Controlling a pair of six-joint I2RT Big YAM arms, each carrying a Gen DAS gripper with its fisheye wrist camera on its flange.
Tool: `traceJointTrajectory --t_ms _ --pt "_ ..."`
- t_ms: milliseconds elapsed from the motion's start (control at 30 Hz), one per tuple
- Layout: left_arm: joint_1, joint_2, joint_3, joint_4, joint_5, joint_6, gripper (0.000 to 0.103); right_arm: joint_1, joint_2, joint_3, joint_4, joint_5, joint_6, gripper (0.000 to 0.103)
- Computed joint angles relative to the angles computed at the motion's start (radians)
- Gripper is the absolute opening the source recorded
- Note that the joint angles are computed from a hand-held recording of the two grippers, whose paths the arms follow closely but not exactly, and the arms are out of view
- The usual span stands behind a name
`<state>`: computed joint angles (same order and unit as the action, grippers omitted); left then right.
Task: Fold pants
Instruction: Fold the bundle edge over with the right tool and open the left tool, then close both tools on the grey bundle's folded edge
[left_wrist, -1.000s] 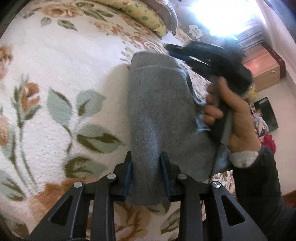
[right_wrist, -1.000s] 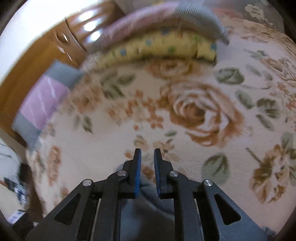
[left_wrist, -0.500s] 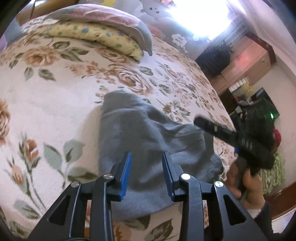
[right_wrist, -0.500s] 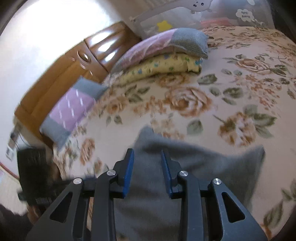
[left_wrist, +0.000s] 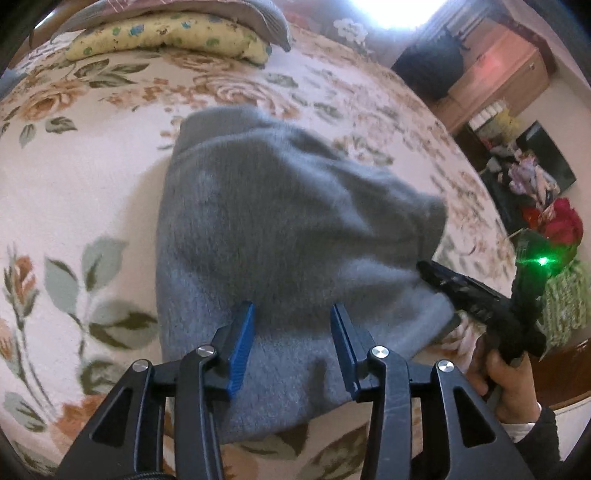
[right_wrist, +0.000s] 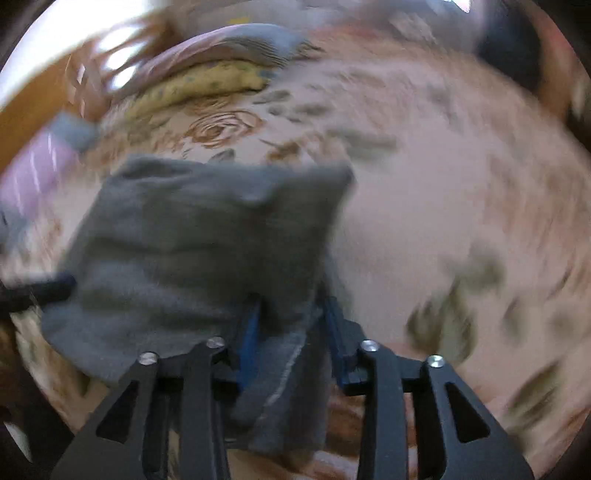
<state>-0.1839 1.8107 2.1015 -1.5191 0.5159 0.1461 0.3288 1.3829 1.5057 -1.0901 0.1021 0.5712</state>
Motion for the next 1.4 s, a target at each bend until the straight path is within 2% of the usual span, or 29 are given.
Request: traceJointTrajectory --t_ms 33,67,167,233,300,433,667,800,900,967,1033,1167,1300,1400 --pt "-0.001 -0.013 -0.03 0.027 -0.005 0.009 0.042 -0.018 -0.04 -0.066 0.073 -0.036 0.05 0.046" --pt "-0.001 -0.019 -0.045 0.038 -0.005 0.017 0.043 -0.022 -0.055 -0.091 0.1 -0.044 0.062 0.046" --pt "0.002 -0.021 -0.06 0.051 -0.002 0.019 0.042 -0.016 -0.044 -0.084 0.1 -0.021 0.054 0.049" --pt "0.0 -0.027 -0.063 0.052 -0.009 0.019 0.042 -0.039 -0.045 -0.102 0.128 -0.065 0.078 0.054" --pt "-0.001 -0.033 -0.061 0.046 -0.018 0.018 0.043 -0.053 -0.06 -0.126 0.157 -0.107 0.114 0.055" --pt "0.006 -0.045 -0.069 0.027 -0.006 0.028 0.045 -0.016 -0.05 -0.084 0.102 -0.036 0.113 0.055" --pt "0.009 -0.131 -0.179 0.075 -0.036 0.081 0.045 0.008 -0.065 -0.079 0.067 0.008 0.127 0.057" --pt "0.029 -0.103 -0.108 0.026 -0.008 0.065 0.047 0.022 -0.077 -0.059 0.02 0.035 0.131 0.057" --pt "0.048 -0.067 -0.034 0.02 0.009 0.018 0.055 0.018 -0.077 -0.036 0.013 0.017 0.119 0.059" --pt "0.058 -0.044 0.001 0.037 -0.006 -0.012 0.06 0.009 -0.075 -0.031 0.037 -0.016 0.125 0.074" --pt "0.065 -0.004 0.047 0.033 -0.02 -0.042 0.065 0.003 -0.07 -0.034 0.068 -0.043 0.135 0.078" --pt "0.07 0.093 0.145 -0.044 -0.01 -0.067 0.065 -0.005 -0.028 -0.019 0.056 -0.063 0.141 0.078" --pt "0.066 0.128 0.158 -0.056 -0.038 -0.059 0.066 -0.039 -0.042 -0.071 0.125 -0.145 0.192 0.079" --pt "0.063 0.146 0.16 -0.079 -0.016 -0.059 0.073 -0.05 -0.049 -0.092 0.154 -0.186 0.208 0.079"
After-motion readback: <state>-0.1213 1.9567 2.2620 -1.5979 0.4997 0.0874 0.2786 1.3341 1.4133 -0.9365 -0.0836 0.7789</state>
